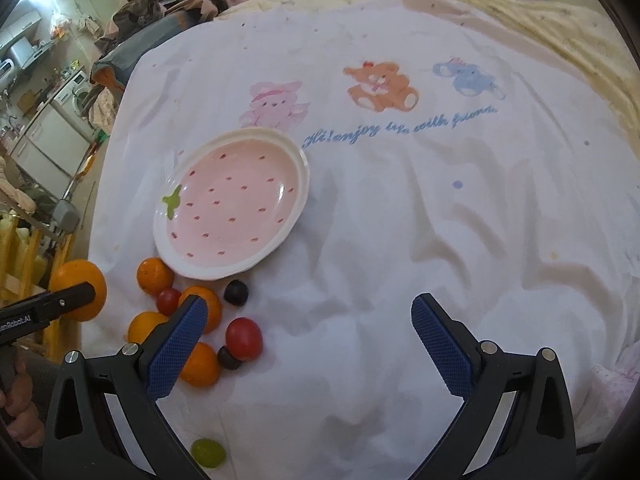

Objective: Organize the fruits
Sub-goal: 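Lift the large orange with the left tool while the right tool grasps a red tomato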

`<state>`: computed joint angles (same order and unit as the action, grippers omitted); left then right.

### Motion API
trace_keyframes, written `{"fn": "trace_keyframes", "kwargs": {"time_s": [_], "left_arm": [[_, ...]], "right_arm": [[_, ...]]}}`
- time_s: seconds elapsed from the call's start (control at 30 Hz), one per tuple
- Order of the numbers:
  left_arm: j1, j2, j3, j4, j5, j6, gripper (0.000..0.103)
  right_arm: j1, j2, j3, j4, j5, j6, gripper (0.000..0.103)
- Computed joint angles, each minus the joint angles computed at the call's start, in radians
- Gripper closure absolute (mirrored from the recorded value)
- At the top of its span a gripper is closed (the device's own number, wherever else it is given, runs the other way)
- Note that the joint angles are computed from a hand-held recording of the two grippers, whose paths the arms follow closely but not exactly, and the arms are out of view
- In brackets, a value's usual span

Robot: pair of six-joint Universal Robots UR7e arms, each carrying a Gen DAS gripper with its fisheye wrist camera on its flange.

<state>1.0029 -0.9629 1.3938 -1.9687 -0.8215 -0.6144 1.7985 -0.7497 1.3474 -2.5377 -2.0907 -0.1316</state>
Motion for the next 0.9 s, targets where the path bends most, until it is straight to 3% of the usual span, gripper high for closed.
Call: {"fn": "trace_keyframes", "kwargs": {"time_s": [0.17,0.27,0.43,0.63,0.77,0.9], "left_arm": [[0.003,0.003,-0.004,0.002,0.011,-0.003,0.047],[0.008,0.000,0.001,-0.009,-0.008,-0.012,0.047],[0.016,0.004,-0.003,-0.005,-0.017,-0.032,0.047],[0.024,0.008,-0.010,0.004,-0.045,-0.045,0.047],[0.023,0.011,-0.013,0.002,-0.041,-0.042,0.047],[0.018,0.008,-0.003,-0.006,-0.022,-0.039,0.047]], "right_arm": [[-0.025,0.012,-0.046,0.107,0.101,0.045,0.030],[-0.040,0.033,-0.080,0.173,0.152,0.083,0.042],[-0.046,0.077,-0.126,0.277,0.182,0.111,0.046],[-0.043,0.127,-0.159,0.342,0.144,0.115,0.048],[-0.036,0.142,-0.166,0.357,0.120,0.098,0.068],[-0.039,0.126,-0.149,0.334,0.143,0.100,0.070]]}}
